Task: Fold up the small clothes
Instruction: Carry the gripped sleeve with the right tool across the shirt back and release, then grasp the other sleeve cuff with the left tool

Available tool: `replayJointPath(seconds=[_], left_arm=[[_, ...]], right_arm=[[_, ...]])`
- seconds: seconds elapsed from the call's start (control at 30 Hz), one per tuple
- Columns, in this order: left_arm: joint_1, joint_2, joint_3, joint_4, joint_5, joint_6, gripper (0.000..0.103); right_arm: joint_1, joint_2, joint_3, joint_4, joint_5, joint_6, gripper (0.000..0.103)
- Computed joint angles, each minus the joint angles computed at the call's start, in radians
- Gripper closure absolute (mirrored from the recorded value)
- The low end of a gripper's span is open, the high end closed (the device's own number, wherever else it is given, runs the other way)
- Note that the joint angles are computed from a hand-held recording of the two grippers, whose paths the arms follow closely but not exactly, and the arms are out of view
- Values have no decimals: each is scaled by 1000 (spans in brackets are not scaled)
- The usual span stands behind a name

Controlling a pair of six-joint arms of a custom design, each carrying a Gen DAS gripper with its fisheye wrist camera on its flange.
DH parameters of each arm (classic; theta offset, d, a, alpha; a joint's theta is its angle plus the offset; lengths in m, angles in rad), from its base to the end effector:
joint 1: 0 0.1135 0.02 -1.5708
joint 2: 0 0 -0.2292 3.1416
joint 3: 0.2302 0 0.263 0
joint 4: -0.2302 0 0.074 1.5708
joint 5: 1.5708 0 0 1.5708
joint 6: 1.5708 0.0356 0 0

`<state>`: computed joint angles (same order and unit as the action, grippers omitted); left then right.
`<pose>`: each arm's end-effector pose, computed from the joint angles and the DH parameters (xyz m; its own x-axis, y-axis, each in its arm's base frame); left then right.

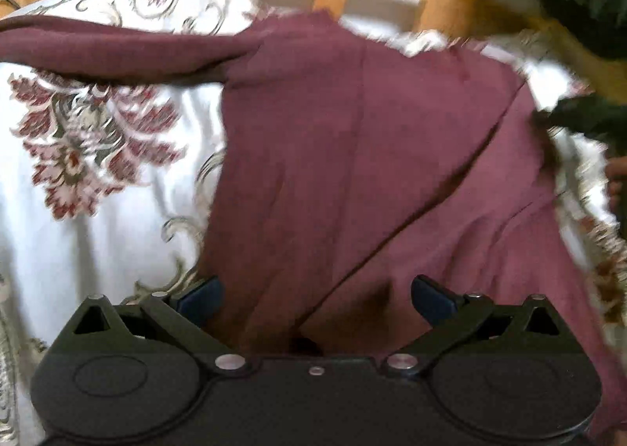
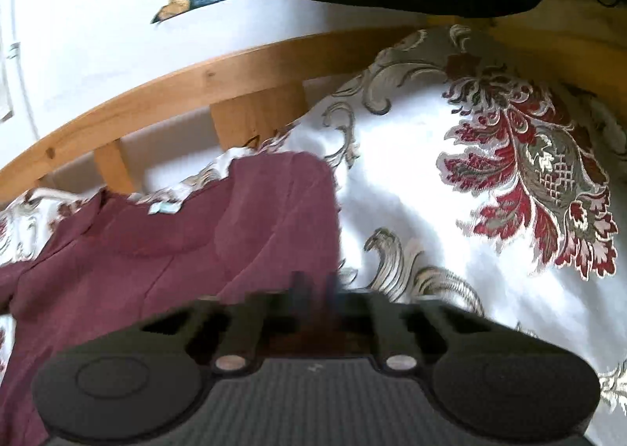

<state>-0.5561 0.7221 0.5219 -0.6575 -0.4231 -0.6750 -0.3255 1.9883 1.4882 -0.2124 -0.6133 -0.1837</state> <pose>0.1610 -0.0829 0.1924 -0.6597 -0.2608 -0.7048 -0.2037 0.9648 -0.1663 0.4277 -0.1227 0.1855 -0.5814 0.0386 -0.8127 -0.2618 0.9369 0.2317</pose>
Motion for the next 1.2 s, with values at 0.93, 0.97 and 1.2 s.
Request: replayJointPath(seconds=[0.93, 0.97, 1.2], left_arm=[[-21, 66, 59, -81, 23, -12, 1], [-8, 36, 57, -90, 31, -24, 1], [56, -34, 131, -272, -70, -140, 1]], right_arm=[[-80, -390, -547, 187, 137, -318, 23], [-97, -419, -556, 161, 109, -326, 16], [-272, -743, -757, 22, -138, -333, 0]])
